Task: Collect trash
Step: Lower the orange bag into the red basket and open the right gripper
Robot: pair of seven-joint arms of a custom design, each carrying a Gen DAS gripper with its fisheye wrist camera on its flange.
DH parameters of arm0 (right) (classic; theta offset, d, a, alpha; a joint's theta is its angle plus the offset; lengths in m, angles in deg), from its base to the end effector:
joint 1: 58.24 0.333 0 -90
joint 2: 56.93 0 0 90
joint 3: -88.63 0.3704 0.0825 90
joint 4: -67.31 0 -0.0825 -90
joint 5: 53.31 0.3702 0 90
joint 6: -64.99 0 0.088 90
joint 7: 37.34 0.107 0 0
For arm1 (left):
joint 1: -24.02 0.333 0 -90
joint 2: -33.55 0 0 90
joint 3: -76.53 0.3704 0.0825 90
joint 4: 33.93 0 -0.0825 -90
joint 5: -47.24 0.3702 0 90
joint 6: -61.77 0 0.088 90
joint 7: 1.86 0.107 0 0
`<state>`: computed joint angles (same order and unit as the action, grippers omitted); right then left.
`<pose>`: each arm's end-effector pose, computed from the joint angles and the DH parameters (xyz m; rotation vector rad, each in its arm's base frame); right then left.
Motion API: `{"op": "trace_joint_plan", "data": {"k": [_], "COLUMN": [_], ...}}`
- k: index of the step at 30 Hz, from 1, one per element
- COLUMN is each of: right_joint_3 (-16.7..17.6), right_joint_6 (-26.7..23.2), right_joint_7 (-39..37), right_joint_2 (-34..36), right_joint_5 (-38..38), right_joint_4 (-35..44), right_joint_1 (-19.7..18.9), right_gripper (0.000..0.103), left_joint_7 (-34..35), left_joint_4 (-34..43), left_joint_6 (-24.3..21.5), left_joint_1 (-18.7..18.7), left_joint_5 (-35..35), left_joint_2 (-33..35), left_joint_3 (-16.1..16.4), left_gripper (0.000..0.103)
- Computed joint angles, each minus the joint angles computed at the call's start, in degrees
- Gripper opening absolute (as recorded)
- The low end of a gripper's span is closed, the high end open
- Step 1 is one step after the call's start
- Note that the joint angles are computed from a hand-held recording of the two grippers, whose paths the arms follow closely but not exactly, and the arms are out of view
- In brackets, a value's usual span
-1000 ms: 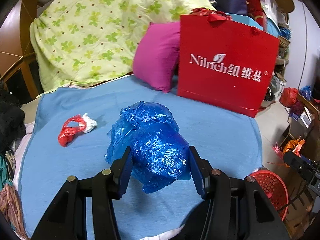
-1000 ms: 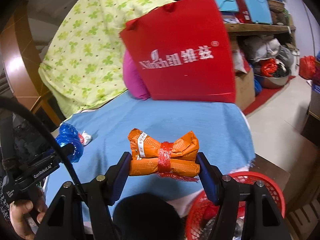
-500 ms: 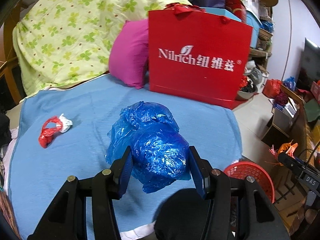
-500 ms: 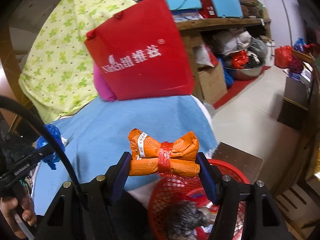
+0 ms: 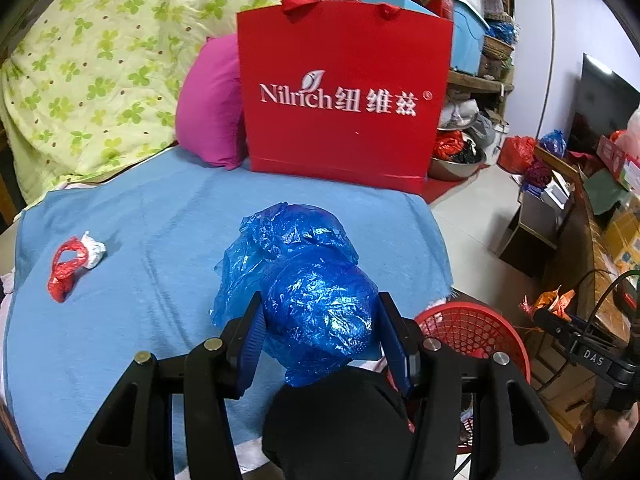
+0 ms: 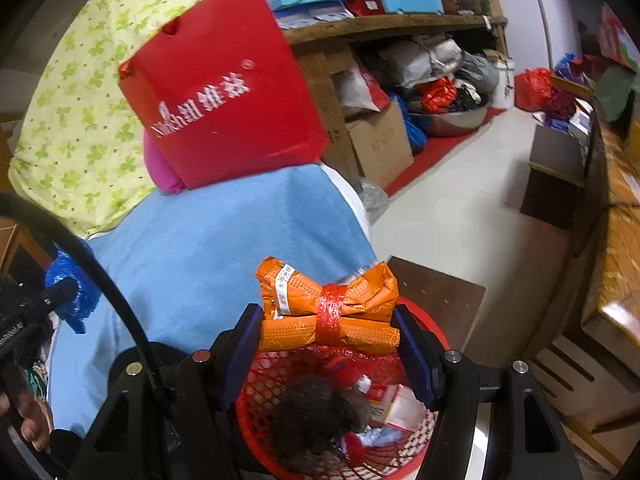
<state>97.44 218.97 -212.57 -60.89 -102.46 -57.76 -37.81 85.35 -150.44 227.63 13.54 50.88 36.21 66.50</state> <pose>0.4607 0.2880 0.5352 -1.2719 2.0578 -0.5188 0.5624 -0.2121 0.5818 -1.4358 2.0757 -0.8870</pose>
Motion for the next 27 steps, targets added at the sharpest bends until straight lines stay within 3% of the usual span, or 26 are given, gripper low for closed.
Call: {"op": "trace_joint_plan", "data": {"k": [10, 17, 27], "right_joint_3": [-0.12, -0.05, -0.17], "right_joint_6": [1.49, 1.89, 2.33], "right_joint_7": [0.53, 0.95, 1.1], "right_joint_2": [-0.53, -0.66, -0.11], "right_joint_5": [1.68, 1.95, 2.11], "right_joint_4": [-2.92, -3.53, -3.17], "right_joint_1": [-0.44, -0.56, -0.69], "right_gripper": [0.068, 0.068, 0.068], "left_joint_7": [5.55, 11.65, 13.52], "left_joint_4": [0.05, 0.08, -0.05], "left_joint_6": [-1.14, -2.35, -2.82], "left_joint_1": [-1.17, -1.28, -1.75], "left_joint_5": [-5.16, -12.76, -15.29], "left_joint_2": [0.43, 0.33, 0.49], "left_joint_3": [-1.38, -2.17, -2.14], "left_gripper": [0.055, 0.055, 0.055]}}
